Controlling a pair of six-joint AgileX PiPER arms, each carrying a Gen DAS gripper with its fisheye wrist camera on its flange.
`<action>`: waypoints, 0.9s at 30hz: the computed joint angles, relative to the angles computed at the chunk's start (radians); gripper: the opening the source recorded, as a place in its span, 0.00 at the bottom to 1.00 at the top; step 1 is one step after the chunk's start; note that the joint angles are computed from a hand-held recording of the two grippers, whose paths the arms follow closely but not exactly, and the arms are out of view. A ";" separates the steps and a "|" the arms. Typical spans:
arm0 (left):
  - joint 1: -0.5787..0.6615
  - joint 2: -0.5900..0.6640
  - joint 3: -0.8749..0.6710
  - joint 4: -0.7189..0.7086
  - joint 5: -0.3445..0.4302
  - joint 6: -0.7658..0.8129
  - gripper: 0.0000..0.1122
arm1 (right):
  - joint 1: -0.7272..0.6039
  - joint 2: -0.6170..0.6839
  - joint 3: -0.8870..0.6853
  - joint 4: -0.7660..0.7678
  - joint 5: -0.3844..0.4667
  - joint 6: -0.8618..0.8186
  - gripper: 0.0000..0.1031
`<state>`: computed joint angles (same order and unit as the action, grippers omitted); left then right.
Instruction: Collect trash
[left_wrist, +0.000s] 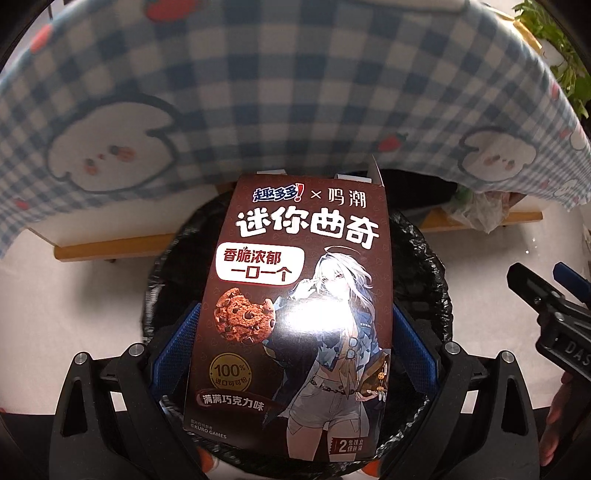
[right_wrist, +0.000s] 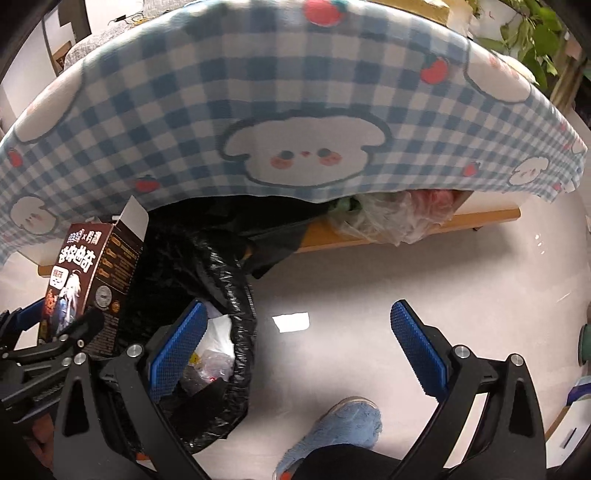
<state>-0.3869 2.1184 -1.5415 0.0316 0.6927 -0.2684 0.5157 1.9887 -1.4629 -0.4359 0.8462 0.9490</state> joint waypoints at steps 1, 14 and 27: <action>-0.003 0.009 -0.010 -0.004 0.002 0.003 0.83 | -0.006 -0.001 0.008 -0.001 -0.005 0.001 0.93; -0.023 -0.020 -0.010 0.030 -0.023 0.026 0.86 | -0.043 -0.001 0.031 -0.002 -0.015 0.002 0.93; 0.086 -0.235 0.096 0.013 -0.017 0.074 0.86 | 0.068 0.019 -0.151 -0.047 0.101 -0.006 0.93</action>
<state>-0.3005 1.8836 -1.4455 0.0450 0.6752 -0.1948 0.5834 2.0081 -1.6140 -0.4833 0.9469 0.9431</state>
